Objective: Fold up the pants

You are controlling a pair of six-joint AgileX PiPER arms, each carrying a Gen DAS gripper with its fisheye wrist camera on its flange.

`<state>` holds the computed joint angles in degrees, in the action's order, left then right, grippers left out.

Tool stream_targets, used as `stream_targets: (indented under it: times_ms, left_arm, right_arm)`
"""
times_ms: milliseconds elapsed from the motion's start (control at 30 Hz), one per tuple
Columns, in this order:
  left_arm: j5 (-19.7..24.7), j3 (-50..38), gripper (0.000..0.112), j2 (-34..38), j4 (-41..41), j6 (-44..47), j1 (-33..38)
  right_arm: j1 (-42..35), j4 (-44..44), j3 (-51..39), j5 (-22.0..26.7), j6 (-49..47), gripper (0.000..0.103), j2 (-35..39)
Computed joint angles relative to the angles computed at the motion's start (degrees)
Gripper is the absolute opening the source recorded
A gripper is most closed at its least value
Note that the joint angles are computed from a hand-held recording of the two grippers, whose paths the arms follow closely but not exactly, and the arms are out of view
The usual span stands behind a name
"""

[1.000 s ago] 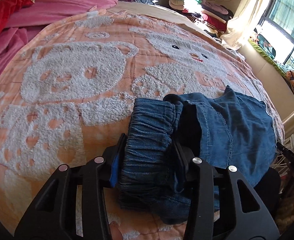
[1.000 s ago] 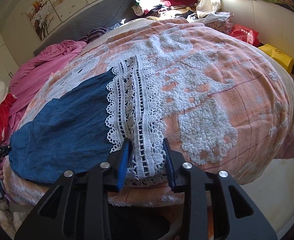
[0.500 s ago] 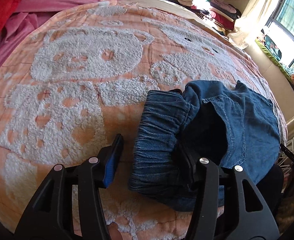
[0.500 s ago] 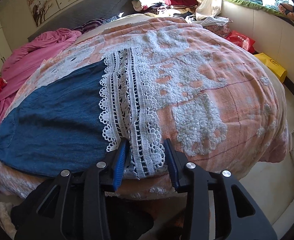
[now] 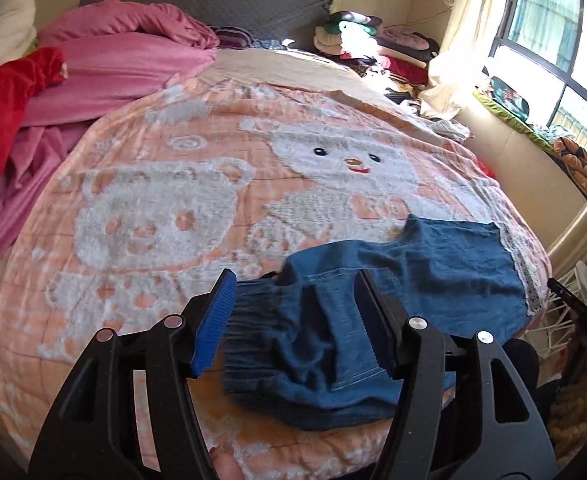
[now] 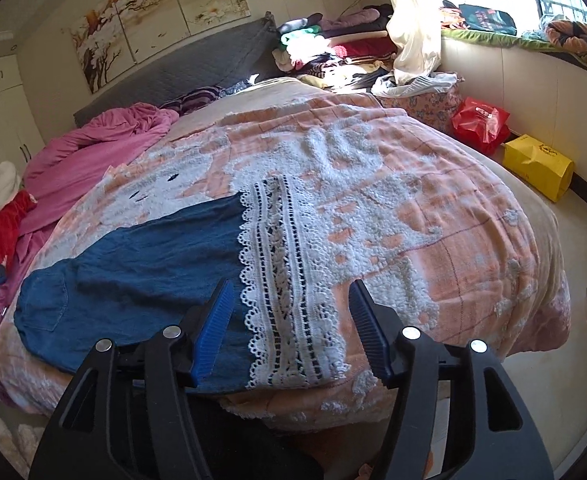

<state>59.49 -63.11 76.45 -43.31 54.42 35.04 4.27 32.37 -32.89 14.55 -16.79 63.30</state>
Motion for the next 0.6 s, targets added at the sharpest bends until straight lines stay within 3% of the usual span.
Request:
stream_targets:
  times_ms: [267, 400, 467, 600]
  left_arm:
    - [-9.40, 0.69, 0.050, 5.99, 0.51, -8.77, -23.13]
    - [-10.91, -0.35, 0.048, 9.35, 1.99, -10.69, -29.94]
    - [-13.74, -0.03, 0.048, 10.16, 4.06, -12.15, -32.96]
    - [-16.35, -0.75, 0.049, 13.11, 6.70, -13.17, -35.63]
  right_arm:
    - [10.88, -7.72, -7.45, -1.03, 7.44, 0.058, 6.57]
    - [14.93, -7.42, -12.85, 0.14, 5.84, 0.059, 11.53]
    - [16.14, -7.61, -16.14, 1.51, 5.31, 0.059, 14.63]
    - [16.35, -5.78, -22.79, 4.63, 2.03, 0.059, 20.73]
